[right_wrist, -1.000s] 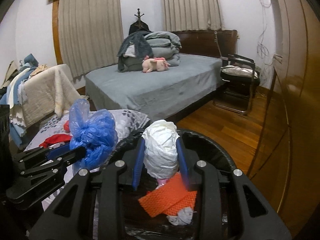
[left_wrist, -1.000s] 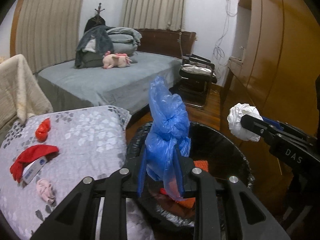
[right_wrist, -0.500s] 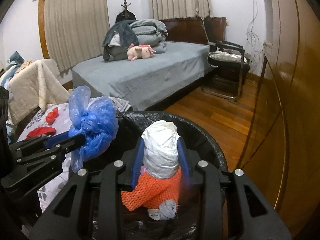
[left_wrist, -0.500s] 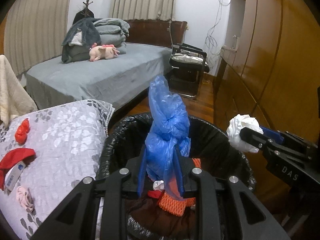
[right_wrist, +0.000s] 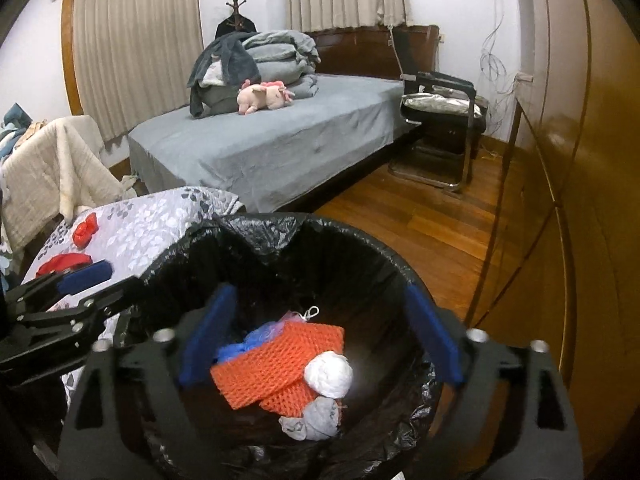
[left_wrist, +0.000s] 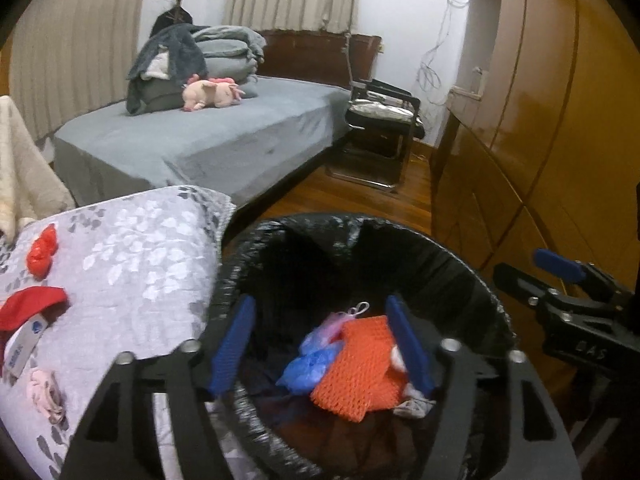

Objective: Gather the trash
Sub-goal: 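Return the right gripper to the quilt and grasp the pink sock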

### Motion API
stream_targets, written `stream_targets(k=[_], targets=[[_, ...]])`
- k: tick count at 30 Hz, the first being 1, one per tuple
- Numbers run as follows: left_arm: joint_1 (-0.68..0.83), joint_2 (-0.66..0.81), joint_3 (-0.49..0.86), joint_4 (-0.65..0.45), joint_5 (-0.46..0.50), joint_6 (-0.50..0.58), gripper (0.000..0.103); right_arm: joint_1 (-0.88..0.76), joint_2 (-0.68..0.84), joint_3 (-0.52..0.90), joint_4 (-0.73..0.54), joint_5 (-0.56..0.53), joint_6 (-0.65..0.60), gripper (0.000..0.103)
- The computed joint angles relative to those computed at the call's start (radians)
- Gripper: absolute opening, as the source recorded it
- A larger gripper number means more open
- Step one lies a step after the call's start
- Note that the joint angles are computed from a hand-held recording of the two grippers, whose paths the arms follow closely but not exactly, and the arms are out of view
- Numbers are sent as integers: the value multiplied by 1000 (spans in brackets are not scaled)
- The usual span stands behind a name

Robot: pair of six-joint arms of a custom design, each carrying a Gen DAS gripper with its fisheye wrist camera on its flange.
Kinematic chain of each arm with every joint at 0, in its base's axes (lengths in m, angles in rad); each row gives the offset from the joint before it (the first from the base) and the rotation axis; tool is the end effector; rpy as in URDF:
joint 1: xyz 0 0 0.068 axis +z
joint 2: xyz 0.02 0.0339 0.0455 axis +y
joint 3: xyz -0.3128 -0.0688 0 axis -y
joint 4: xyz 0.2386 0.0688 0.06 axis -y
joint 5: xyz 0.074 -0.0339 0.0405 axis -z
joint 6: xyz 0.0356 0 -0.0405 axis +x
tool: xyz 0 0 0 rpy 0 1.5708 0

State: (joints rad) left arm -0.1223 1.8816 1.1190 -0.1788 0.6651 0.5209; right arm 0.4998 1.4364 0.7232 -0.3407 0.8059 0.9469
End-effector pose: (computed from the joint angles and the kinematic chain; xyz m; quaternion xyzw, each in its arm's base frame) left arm 0.3841 -0.0693 0.2074 0.3800 0.8208 -0.2464 0.3482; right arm 0.2287 0.0956 0.2270 0.2949 0.8450 -0.1286 0.4272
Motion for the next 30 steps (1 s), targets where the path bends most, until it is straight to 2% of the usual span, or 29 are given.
stream_targets(k=[3,9,20,30], targets=[[33,-10,-1,-3,5,2,84,13,-5,12,6,0,-5,95],[121,-28,21,-25,36,20,90,54,28,74,-4,18,-13,96],[312,-2,112,-52,71,32,91,109,162,238,32,8,-98,96],[451,94,242,-52,62,11,91,154,351,459,96,-46,-237,96]])
